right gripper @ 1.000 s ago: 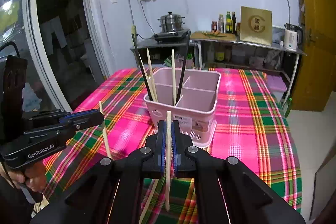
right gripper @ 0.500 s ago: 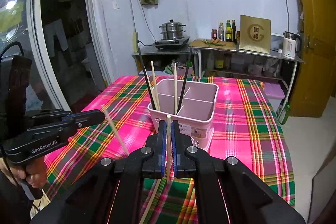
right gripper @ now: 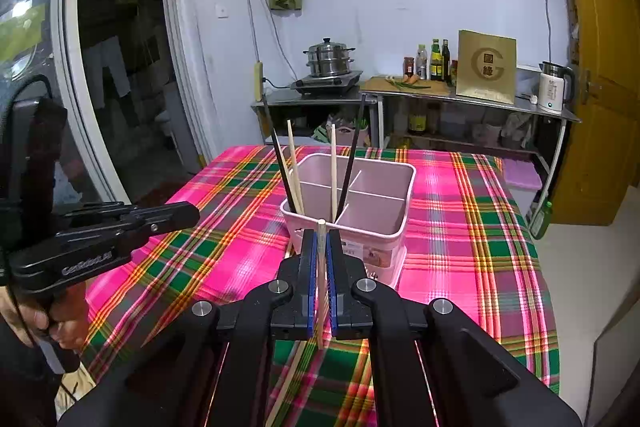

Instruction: Organize utensils

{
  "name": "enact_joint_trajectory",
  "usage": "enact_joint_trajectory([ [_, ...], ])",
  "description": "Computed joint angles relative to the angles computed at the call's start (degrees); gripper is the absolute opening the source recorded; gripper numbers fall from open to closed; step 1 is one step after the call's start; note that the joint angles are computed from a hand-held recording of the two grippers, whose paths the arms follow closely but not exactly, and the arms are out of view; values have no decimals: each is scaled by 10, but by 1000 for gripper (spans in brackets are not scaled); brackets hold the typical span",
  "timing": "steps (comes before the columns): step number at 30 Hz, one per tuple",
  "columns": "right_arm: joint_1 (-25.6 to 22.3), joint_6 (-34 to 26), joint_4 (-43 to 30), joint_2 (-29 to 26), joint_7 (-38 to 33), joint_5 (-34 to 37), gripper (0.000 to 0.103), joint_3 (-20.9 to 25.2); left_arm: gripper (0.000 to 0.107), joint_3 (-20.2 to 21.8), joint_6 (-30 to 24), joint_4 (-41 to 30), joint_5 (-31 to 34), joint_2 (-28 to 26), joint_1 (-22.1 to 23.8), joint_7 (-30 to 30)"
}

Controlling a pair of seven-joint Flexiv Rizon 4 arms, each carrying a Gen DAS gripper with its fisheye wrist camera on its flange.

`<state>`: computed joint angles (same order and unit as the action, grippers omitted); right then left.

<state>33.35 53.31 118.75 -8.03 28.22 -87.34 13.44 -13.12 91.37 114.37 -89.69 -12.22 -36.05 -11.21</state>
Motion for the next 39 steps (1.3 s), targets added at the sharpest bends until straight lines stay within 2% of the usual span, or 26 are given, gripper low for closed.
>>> enact_joint_trajectory([
  [4,-1,2,-2,-1,-1,-2,5,-1,1,3,-28,10,106,-17,36,-119],
  [7,-2,3,-2,-2,-3,-1,5,-2,17,24,-69,3,228,-44,61,-247],
  [8,-2,3,-2,-2,-2,-2,5,-2,25,25,-74,-2,247,-53,66,-271],
  [12,-2,3,-3,-2,-5,-1,5,-2,26,49,-118,-40,352,-101,81,-378],
  [18,-8,12,0,1,-5,-12,5,-5,26,109,-181,-132,512,-184,72,-534],
  [22,-15,20,4,6,-5,-22,5,-6,26,121,-211,-189,567,-228,79,-599],
  [25,-21,23,7,9,-5,-30,5,-6,26,112,-223,-215,593,-248,91,-626],
  [30,-29,32,10,13,-1,-44,5,-6,26,86,-230,-241,631,-271,113,-646],
  [33,-32,35,11,13,2,-49,5,-6,26,88,-240,-257,666,-281,115,-672],
  [39,-33,35,10,12,3,-49,5,-5,26,68,-240,-279,716,-295,133,-703],
])
